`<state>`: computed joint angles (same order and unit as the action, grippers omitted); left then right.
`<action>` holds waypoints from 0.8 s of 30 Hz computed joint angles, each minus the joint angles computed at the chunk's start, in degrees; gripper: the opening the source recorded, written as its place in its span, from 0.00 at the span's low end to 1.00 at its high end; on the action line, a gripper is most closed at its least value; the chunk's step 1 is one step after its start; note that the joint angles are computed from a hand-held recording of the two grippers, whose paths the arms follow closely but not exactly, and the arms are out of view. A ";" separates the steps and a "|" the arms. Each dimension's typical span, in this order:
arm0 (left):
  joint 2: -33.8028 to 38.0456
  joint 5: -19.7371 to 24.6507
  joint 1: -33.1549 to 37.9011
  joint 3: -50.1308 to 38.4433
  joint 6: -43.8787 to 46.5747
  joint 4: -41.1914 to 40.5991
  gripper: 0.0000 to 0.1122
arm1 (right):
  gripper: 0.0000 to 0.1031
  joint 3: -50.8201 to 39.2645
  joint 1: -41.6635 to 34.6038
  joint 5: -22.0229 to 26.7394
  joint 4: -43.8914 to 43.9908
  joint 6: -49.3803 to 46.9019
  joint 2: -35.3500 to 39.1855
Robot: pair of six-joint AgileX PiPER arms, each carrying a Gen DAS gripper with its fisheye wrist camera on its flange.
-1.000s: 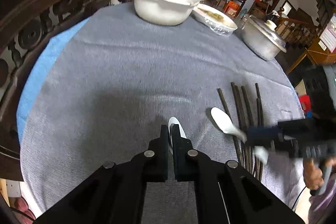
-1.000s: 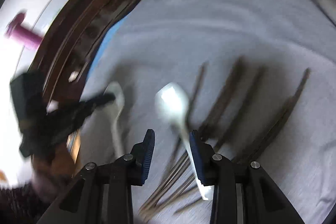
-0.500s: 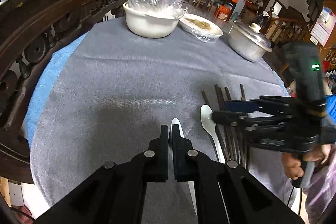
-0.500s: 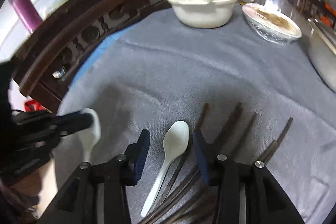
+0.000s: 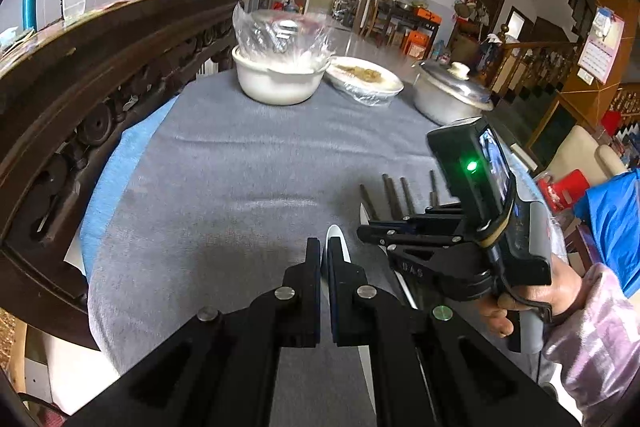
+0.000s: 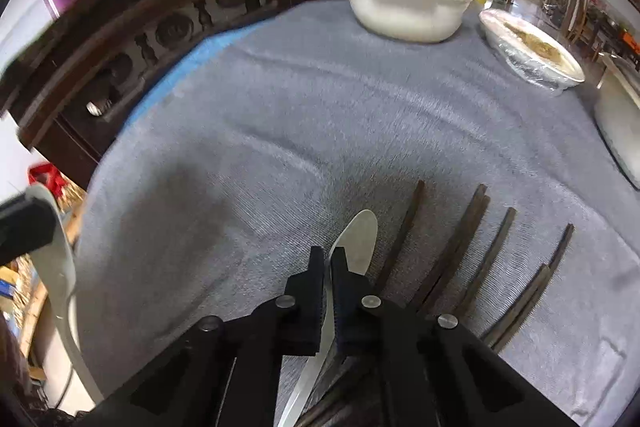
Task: Organize utensils
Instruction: 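Lift the spoons and carry both tools toward the grey holder cup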
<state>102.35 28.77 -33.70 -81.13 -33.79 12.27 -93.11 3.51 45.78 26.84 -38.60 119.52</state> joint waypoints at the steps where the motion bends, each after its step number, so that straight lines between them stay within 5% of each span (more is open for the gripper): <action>1: -0.62 -0.04 -0.36 0.32 -0.47 0.39 0.03 | 0.05 1.20 -1.22 0.56 2.86 -1.97 -1.24; 8: -5.80 0.24 -4.03 0.75 -3.91 3.23 0.03 | 0.05 11.83 -11.25 4.87 22.89 -14.87 -12.90; 16: -10.70 0.01 -11.11 0.73 -13.20 11.97 0.03 | 0.05 33.96 -24.67 12.40 44.99 -32.60 -33.68; 24: -9.92 1.33 -17.91 1.66 -26.00 24.61 0.03 | 0.05 55.64 -28.48 6.14 54.76 -46.17 -50.58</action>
